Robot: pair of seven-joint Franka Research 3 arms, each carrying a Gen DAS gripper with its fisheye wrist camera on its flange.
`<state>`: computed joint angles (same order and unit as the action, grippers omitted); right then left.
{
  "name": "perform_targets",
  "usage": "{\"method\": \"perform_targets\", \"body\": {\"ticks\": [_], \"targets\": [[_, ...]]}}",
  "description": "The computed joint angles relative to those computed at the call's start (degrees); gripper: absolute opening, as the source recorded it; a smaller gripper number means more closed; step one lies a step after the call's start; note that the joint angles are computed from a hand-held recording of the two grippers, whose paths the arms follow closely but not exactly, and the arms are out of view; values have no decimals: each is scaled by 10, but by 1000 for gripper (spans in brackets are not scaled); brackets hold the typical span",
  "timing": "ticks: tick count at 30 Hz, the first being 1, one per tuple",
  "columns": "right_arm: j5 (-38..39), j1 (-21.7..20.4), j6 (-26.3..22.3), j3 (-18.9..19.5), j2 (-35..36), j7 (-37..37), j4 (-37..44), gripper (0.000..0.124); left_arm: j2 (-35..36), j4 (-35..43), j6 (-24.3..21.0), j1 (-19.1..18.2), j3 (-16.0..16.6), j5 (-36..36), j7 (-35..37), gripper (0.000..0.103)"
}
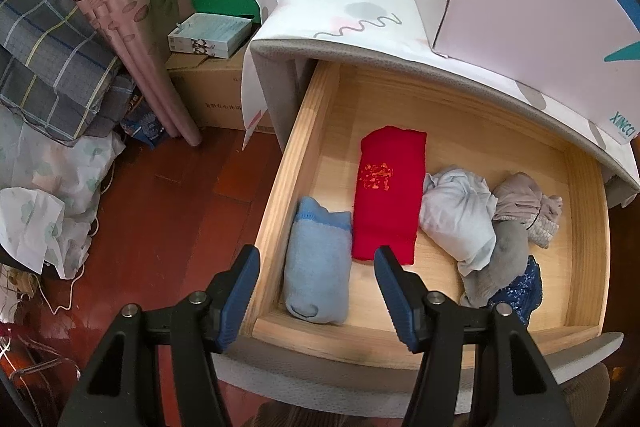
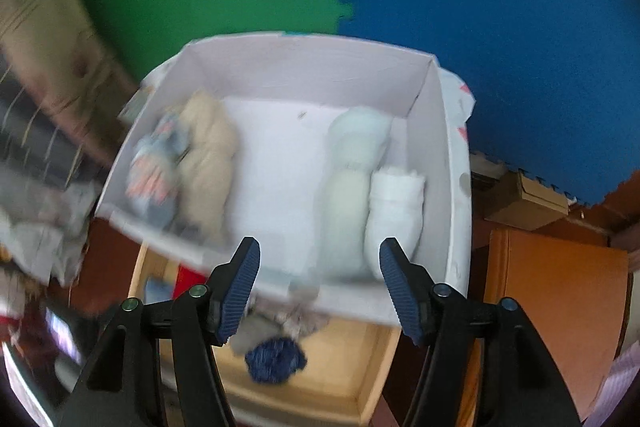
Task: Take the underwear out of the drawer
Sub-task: 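Open the right tool to drop the white sock into the box, then move the right tool into the drawer and grasp the navy patterned garment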
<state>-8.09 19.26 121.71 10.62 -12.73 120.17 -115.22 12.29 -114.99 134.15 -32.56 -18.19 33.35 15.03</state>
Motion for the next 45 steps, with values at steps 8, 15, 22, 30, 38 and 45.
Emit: {"method": "perform_targets", "body": {"ticks": [8,15,22,30,38,45], "targets": [[89,38,-18,16,-46,-48,-103,63,1,0,-2,1,0,-8,3,61],[158,63,18,14,27,-38,-164,63,-3,-4,-1,3,0,-12,1,61],[173,73,59,2,99,-4,-167,66,-3,-6,6,5,-1,-16,5,61],[163,84,60,-7,156,10,-143,68,-5,-13,22,9,0,-24,6,61],[128,98,42,-10,175,22,-135,47,-7,-17,31,12,0,-31,6,61],[147,84,38,-16,140,17,-179,41,-7,-18,32,13,0,-33,5,61]]}}
